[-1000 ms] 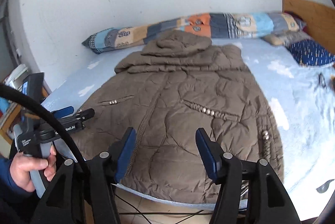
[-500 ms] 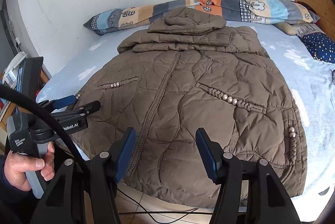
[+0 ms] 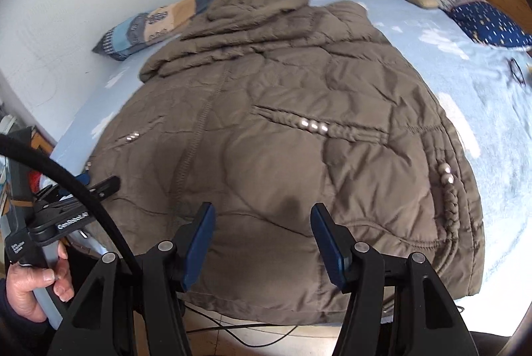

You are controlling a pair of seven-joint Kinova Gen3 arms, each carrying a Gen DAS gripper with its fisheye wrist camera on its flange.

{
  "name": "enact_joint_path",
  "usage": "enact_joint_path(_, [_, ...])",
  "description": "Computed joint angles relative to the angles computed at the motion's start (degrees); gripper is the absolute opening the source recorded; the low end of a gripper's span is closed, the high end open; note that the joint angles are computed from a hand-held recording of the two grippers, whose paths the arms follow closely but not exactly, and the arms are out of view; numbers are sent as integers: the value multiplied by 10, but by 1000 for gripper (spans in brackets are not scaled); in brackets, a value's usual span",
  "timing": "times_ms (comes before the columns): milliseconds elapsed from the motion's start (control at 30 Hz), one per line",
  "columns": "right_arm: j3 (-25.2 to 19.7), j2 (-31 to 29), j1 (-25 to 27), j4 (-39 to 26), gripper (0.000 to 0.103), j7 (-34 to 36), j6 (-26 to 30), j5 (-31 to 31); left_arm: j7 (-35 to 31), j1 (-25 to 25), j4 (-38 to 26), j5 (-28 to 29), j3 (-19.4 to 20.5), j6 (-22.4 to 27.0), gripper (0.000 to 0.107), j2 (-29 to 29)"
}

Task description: Fold large clothes

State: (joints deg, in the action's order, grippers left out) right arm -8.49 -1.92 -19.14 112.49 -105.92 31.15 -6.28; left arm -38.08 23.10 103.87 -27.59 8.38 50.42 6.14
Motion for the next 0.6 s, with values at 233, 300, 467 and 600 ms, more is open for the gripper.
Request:
enact_joint_path(233, [10,29,13,-13,64,5,48,-15,-21,-20,18,37,-10,-31,83,-15])
enact_joint_path(300, [13,15,17,-4,64,10,37,-23,-9,-31,36,37,-12,-54,83,-40])
enact_joint_path(467, [21,-27,38,29,64,-24,8,-10,9,-74,57,44,-16,-44,83,-68])
enact_joint_path(600, [26,-58,68,47,64,-74,6,10,4,-112,69,68,-23,-42,83,-83])
